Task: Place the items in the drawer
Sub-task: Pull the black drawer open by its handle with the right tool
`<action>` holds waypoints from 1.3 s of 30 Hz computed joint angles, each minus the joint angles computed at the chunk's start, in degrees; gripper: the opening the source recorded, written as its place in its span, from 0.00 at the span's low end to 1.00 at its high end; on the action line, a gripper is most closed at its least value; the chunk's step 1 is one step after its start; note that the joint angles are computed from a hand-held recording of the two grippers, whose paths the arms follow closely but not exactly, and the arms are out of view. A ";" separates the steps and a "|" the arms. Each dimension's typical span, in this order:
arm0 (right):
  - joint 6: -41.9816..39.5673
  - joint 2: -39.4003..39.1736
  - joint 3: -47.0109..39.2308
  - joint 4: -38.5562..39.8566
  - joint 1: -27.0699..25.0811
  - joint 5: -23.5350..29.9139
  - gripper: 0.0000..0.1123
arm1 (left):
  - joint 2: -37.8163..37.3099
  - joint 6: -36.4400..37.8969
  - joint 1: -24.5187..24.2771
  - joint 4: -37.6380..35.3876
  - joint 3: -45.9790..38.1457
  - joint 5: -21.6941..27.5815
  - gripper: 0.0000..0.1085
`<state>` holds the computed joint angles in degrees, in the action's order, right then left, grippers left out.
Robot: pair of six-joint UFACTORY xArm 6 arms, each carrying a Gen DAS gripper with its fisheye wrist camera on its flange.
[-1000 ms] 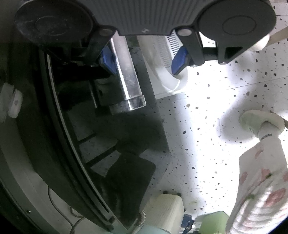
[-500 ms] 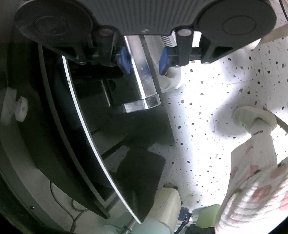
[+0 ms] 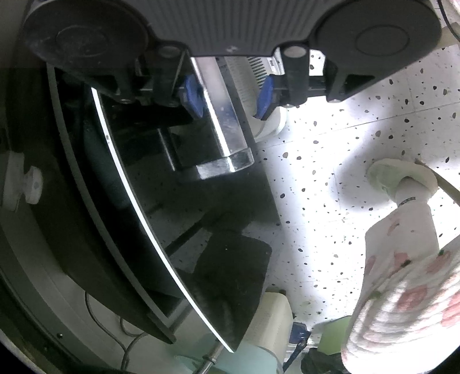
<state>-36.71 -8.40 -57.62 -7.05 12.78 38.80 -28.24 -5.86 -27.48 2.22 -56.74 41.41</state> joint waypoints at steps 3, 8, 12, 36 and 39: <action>0.08 -0.69 0.61 0.25 0.12 -0.07 0.39 | -0.19 -0.03 0.01 -0.03 0.16 -0.12 0.92; 0.94 -2.29 2.68 1.51 0.37 -1.21 0.39 | -0.35 0.10 -0.06 0.00 0.31 -0.26 0.92; 0.97 -3.71 4.32 3.61 0.24 -2.33 0.38 | -0.15 -0.01 -0.12 0.40 0.07 -0.15 0.92; 3.22 -10.19 9.77 6.12 1.90 -1.98 0.38 | 0.35 0.39 -0.38 0.71 -0.72 0.23 0.92; 3.45 -11.29 10.64 6.72 1.91 -1.95 0.38 | 0.36 0.56 -0.41 0.59 -0.75 0.33 0.92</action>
<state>-33.25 -19.69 -46.98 -0.33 14.70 36.85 -27.88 -5.30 -27.89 2.81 -57.49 41.73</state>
